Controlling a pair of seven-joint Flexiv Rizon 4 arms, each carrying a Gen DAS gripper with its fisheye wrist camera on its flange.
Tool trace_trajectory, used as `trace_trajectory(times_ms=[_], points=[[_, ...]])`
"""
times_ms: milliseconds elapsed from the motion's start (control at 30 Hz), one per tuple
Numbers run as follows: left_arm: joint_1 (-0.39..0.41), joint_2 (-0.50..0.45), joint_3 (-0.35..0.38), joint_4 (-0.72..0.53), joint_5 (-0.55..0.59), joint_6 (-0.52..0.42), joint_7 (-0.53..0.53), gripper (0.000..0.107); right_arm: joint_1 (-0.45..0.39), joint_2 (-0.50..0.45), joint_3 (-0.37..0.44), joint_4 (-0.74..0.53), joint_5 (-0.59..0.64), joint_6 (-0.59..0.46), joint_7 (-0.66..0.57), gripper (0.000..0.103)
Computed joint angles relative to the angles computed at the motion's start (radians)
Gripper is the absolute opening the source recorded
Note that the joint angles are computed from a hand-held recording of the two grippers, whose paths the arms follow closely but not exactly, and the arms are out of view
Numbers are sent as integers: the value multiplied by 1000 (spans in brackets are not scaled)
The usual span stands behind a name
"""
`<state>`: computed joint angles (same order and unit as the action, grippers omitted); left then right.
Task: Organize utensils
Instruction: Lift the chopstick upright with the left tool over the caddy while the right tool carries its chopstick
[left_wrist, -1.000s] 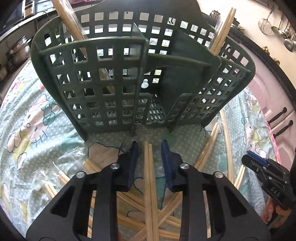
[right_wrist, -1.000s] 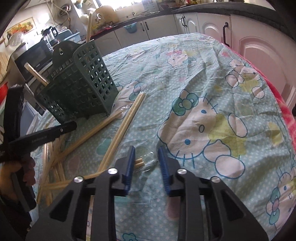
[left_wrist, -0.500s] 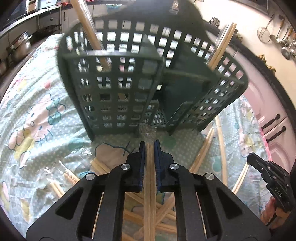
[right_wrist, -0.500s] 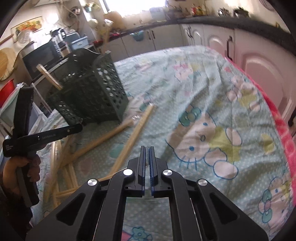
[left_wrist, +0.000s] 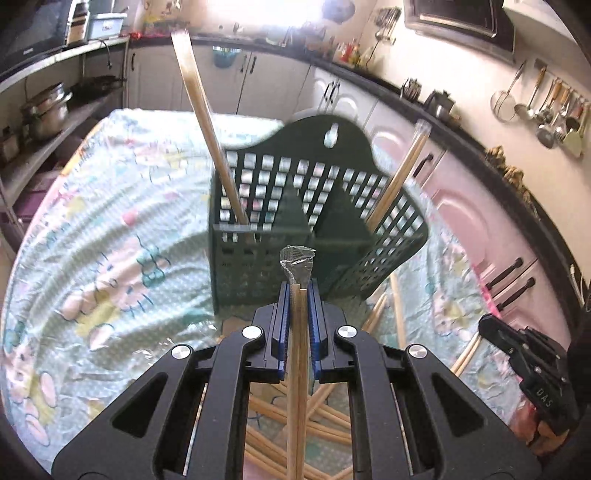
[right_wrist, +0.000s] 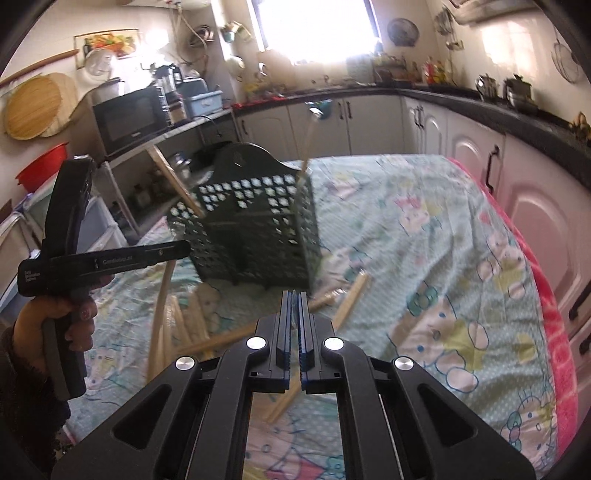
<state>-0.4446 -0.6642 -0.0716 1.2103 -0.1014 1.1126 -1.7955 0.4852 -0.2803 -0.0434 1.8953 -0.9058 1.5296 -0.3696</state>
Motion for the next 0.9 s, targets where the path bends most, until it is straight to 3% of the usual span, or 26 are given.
trace_trajectory(times_ms=[167, 733, 900], points=[[10, 44, -12, 45, -6, 68, 14, 3, 15, 8, -1, -23, -37, 23, 2, 3], [4, 118, -13, 99, -8, 195, 44, 2, 49, 3, 19, -113, 32, 43, -129, 3], [0, 126, -4, 96, -10, 225, 36, 2, 67, 10, -16, -142, 3, 53, -115, 3]])
